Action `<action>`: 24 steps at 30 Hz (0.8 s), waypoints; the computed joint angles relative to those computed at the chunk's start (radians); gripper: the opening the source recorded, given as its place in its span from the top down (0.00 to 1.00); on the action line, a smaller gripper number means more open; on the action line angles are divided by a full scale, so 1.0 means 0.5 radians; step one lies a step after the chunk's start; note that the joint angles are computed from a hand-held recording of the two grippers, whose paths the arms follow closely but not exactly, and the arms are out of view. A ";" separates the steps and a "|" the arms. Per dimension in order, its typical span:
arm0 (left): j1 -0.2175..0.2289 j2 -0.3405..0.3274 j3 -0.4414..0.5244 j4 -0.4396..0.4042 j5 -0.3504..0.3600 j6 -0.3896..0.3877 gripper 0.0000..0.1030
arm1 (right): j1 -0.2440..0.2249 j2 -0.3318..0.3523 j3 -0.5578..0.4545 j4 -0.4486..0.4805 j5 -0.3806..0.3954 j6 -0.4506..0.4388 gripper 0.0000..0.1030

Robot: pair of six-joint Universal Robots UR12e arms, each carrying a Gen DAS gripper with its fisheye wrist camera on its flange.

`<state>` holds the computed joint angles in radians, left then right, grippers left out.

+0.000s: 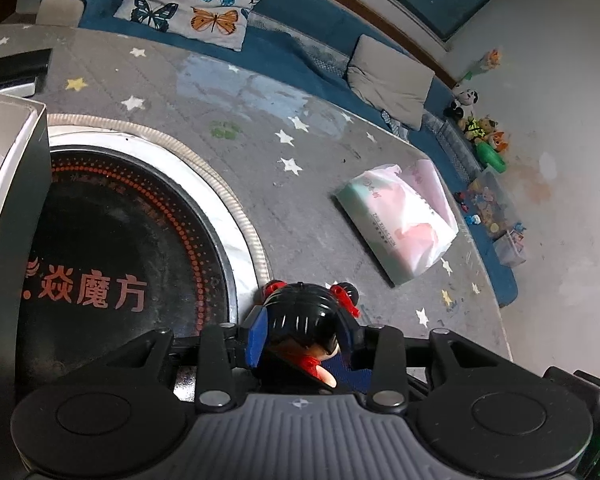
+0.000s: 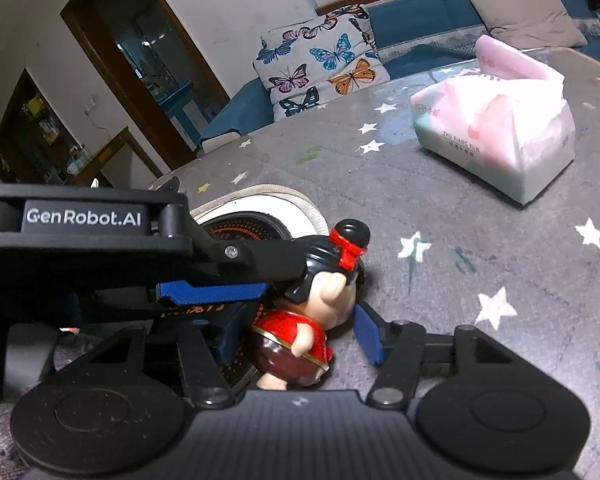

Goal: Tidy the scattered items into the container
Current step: 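Close the left gripper around the doll's head and lift it, then carry the doll with the left gripper over the white box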

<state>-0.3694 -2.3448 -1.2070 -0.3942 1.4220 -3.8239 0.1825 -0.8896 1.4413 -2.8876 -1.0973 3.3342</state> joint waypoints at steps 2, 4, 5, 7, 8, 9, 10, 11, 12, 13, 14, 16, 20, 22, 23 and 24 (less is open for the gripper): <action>0.000 -0.002 0.003 -0.002 -0.001 0.003 0.60 | -0.009 0.010 -0.015 0.012 0.036 0.019 0.42; -0.003 -0.006 0.011 -0.005 0.011 0.017 0.60 | -0.021 0.022 -0.029 0.015 0.075 0.071 0.42; -0.003 -0.007 0.014 -0.005 0.014 0.019 0.60 | -0.026 0.027 -0.031 0.011 0.094 0.100 0.42; -0.002 -0.009 0.018 -0.012 0.009 0.020 0.60 | -0.032 0.036 -0.035 0.000 0.115 0.128 0.43; 0.000 -0.009 0.021 -0.018 0.003 0.026 0.60 | -0.032 0.038 -0.036 -0.006 0.113 0.125 0.43; 0.001 -0.011 0.023 -0.019 -0.003 0.025 0.60 | -0.032 0.039 -0.035 -0.014 0.114 0.121 0.43; 0.003 -0.012 0.023 -0.018 -0.010 0.020 0.60 | -0.033 0.042 -0.035 -0.016 0.121 0.121 0.43; 0.005 -0.012 0.022 -0.015 -0.017 0.018 0.60 | -0.036 0.045 -0.038 -0.017 0.129 0.127 0.45; 0.007 -0.013 0.019 -0.008 -0.027 0.013 0.60 | -0.038 0.046 -0.037 -0.022 0.136 0.137 0.45; 0.011 -0.013 0.015 -0.002 -0.037 0.002 0.60 | -0.040 0.047 -0.036 -0.030 0.141 0.149 0.47; 0.014 -0.013 0.014 0.002 -0.049 -0.008 0.60 | -0.044 0.049 -0.035 -0.040 0.153 0.165 0.47; 0.019 -0.016 0.011 0.014 -0.069 -0.018 0.60 | -0.053 0.056 -0.039 -0.045 0.178 0.194 0.48; 0.017 -0.018 0.011 0.018 -0.063 -0.021 0.59 | -0.050 0.064 -0.053 -0.036 0.164 0.200 0.50; 0.019 -0.018 0.009 0.024 -0.064 -0.052 0.59 | -0.055 0.070 -0.060 -0.033 0.185 0.226 0.50; 0.020 -0.019 0.008 0.028 -0.067 -0.057 0.59 | -0.060 0.076 -0.063 -0.035 0.205 0.245 0.50; 0.021 -0.019 0.007 0.029 -0.070 -0.060 0.59 | -0.063 0.079 -0.065 -0.035 0.217 0.250 0.50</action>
<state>-0.3589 -2.3541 -1.2038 -0.3795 1.3872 -3.8541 0.1512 -0.8499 1.4086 -2.9051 -0.9887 3.4591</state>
